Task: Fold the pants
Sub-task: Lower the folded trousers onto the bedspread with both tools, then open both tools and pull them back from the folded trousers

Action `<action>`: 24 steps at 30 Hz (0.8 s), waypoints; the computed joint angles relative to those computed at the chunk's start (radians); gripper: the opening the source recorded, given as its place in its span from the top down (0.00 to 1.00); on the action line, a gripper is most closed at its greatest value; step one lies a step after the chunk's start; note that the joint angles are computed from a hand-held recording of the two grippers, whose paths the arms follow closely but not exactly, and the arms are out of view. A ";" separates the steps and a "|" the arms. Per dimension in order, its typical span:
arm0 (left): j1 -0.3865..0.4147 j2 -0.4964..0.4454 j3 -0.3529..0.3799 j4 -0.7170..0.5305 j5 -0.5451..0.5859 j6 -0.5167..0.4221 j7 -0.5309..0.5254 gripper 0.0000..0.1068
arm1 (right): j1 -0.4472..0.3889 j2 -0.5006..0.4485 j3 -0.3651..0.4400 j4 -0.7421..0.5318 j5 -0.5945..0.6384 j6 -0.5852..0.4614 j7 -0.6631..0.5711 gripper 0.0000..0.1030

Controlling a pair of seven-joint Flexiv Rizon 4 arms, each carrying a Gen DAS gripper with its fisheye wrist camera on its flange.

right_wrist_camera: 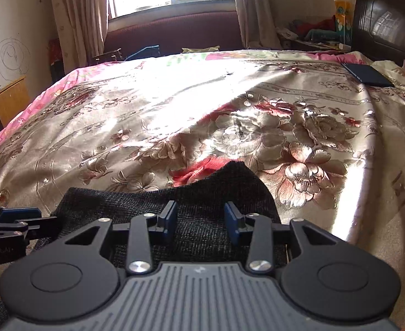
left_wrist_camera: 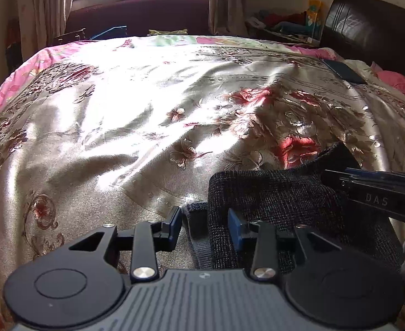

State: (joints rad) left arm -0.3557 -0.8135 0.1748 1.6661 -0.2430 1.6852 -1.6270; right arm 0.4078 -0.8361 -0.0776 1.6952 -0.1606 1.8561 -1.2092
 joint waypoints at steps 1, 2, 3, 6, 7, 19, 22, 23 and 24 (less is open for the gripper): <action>0.000 0.002 0.001 0.002 0.001 -0.002 0.001 0.52 | -0.011 0.007 0.014 0.006 0.001 0.003 0.003 0.63; -0.004 0.007 0.006 0.007 0.000 -0.006 -0.002 0.52 | -0.008 0.024 0.014 0.026 0.006 0.011 0.003 0.63; -0.011 0.014 0.014 0.012 -0.002 -0.015 -0.007 0.52 | 0.002 0.039 0.004 0.048 0.013 0.023 -0.002 0.63; -0.037 0.042 0.043 0.047 -0.001 -0.029 -0.032 0.52 | 0.041 0.095 -0.025 0.148 0.044 0.090 -0.041 0.62; -0.047 0.054 0.052 0.064 0.003 -0.026 -0.041 0.52 | 0.053 0.110 -0.033 0.179 0.064 0.112 -0.053 0.62; -0.130 0.215 0.061 0.333 -0.005 0.100 -0.090 0.51 | 0.064 0.272 0.036 0.459 0.206 0.189 -0.112 0.57; -0.159 0.239 0.062 0.383 -0.035 0.136 -0.087 0.47 | 0.074 0.304 0.047 0.497 0.225 0.193 -0.116 0.57; -0.165 0.245 0.059 0.397 -0.045 0.145 -0.081 0.46 | 0.073 0.312 0.055 0.509 0.228 0.199 -0.117 0.57; -0.167 0.251 0.051 0.410 -0.052 0.154 -0.073 0.45 | 0.075 0.318 0.061 0.520 0.232 0.205 -0.119 0.57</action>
